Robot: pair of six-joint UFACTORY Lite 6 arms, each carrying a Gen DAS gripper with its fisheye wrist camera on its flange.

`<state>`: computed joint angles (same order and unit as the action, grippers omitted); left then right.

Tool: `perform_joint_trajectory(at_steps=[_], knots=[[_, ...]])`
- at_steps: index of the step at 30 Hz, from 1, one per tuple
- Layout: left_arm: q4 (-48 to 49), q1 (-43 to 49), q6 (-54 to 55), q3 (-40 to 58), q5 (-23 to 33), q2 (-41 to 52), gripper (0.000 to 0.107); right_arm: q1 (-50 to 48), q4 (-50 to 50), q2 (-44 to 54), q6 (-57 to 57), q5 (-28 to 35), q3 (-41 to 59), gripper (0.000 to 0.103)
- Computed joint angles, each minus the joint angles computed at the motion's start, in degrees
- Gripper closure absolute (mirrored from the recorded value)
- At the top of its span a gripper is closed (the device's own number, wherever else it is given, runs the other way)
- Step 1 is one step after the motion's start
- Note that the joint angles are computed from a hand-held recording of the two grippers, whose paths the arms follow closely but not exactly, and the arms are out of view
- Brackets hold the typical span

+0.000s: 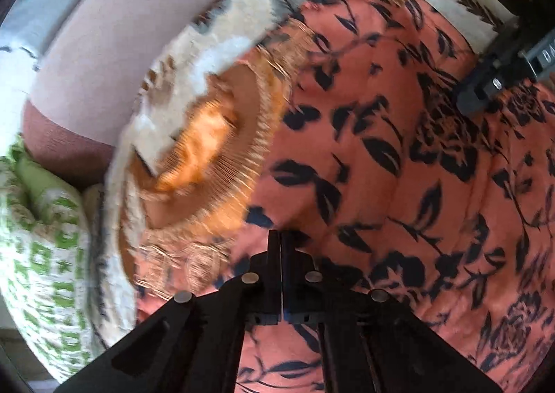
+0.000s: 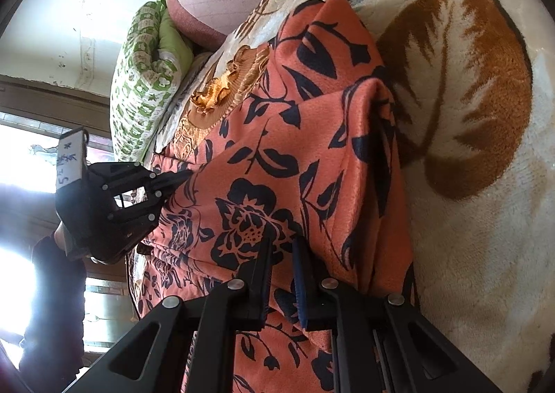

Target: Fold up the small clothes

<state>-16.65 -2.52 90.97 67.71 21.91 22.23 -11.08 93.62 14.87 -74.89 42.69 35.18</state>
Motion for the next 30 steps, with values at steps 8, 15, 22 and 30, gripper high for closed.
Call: perform_joint_trajectory(at_steps=[8, 15, 22, 30], knots=[[-2.42, -0.38, -3.78, 3.16, -0.96, 0.99, 0.107, -1.49, 0.03, 1.04, -0.65, 1.47, 0.00, 0.090], [-16.17, 14.95, -0.64, 7.51, 18.31, -2.70, 0.073, -3.82, -1.79, 2.48, 2.43, 4.73, 0.90, 0.089], [-12.08, 28.87, -7.80, 10.44, 17.58, 3.71, 0.070, 6.33, -1.63, -6.76, 6.75, -0.05, -0.94, 0.086], [-9.40, 33.60, -12.27, 7.15, 19.81, 1.71, 0.070, 12.75, -0.36, -14.16, 10.15, -4.22, -8.42, 0.082]])
